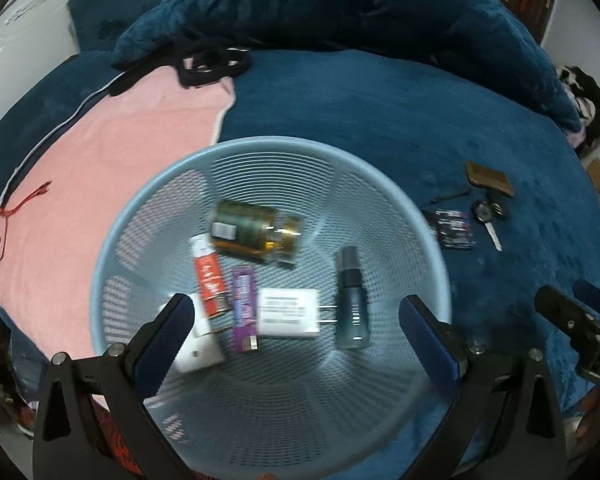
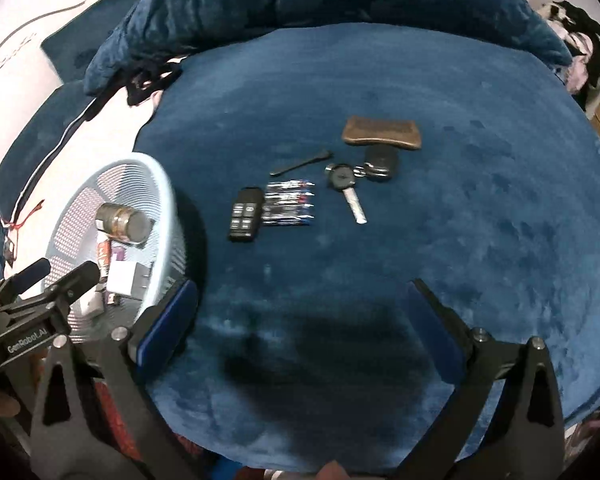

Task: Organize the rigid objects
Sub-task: 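Withdraw both tools from the basket back toward the remaining items, then grasp the black car key with the left tool while the right tool grasps the AA batteries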

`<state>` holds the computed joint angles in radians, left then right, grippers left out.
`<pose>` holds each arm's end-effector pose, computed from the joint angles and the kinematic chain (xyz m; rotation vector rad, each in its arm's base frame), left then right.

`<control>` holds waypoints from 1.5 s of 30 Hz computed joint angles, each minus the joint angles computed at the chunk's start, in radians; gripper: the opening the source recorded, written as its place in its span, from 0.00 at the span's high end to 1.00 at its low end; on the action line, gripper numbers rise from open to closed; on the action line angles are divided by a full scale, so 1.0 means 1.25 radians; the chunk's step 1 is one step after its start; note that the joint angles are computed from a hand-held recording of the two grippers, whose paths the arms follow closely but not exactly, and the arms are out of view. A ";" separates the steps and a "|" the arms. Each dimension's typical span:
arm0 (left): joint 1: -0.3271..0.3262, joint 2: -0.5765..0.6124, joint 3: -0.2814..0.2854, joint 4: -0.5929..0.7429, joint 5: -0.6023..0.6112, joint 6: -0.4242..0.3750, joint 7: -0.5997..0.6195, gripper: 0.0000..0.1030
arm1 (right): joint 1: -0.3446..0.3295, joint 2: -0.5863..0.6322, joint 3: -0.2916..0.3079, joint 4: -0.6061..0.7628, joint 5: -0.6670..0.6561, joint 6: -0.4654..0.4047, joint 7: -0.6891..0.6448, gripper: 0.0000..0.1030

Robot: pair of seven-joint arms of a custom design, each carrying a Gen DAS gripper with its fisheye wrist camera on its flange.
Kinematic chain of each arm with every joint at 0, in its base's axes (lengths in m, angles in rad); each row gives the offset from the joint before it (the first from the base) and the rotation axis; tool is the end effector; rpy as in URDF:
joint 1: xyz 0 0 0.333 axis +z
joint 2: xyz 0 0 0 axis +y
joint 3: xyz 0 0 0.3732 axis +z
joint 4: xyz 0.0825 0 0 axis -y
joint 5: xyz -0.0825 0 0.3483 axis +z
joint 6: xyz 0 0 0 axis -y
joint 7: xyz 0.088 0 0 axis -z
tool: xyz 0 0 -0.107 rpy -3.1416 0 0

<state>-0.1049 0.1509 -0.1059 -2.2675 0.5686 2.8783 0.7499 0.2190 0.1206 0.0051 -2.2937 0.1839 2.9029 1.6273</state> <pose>0.5314 -0.1431 0.4212 -2.0254 1.8350 -0.5076 0.5359 0.1108 0.4344 -1.8975 1.8985 -0.3059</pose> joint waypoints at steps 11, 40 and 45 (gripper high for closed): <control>-0.035 0.038 -0.018 0.057 -0.009 -0.027 0.022 0.01 | -0.027 -0.005 -0.010 -0.023 0.036 0.005 -0.004 0.00; -0.111 0.204 -0.048 0.269 -0.094 -0.065 0.148 0.01 | -0.081 0.028 -0.048 -0.028 0.024 0.107 0.194 0.00; -0.119 0.236 -0.054 0.312 -0.118 -0.070 0.171 0.01 | -0.126 0.038 -0.001 -0.021 0.168 0.119 0.119 0.01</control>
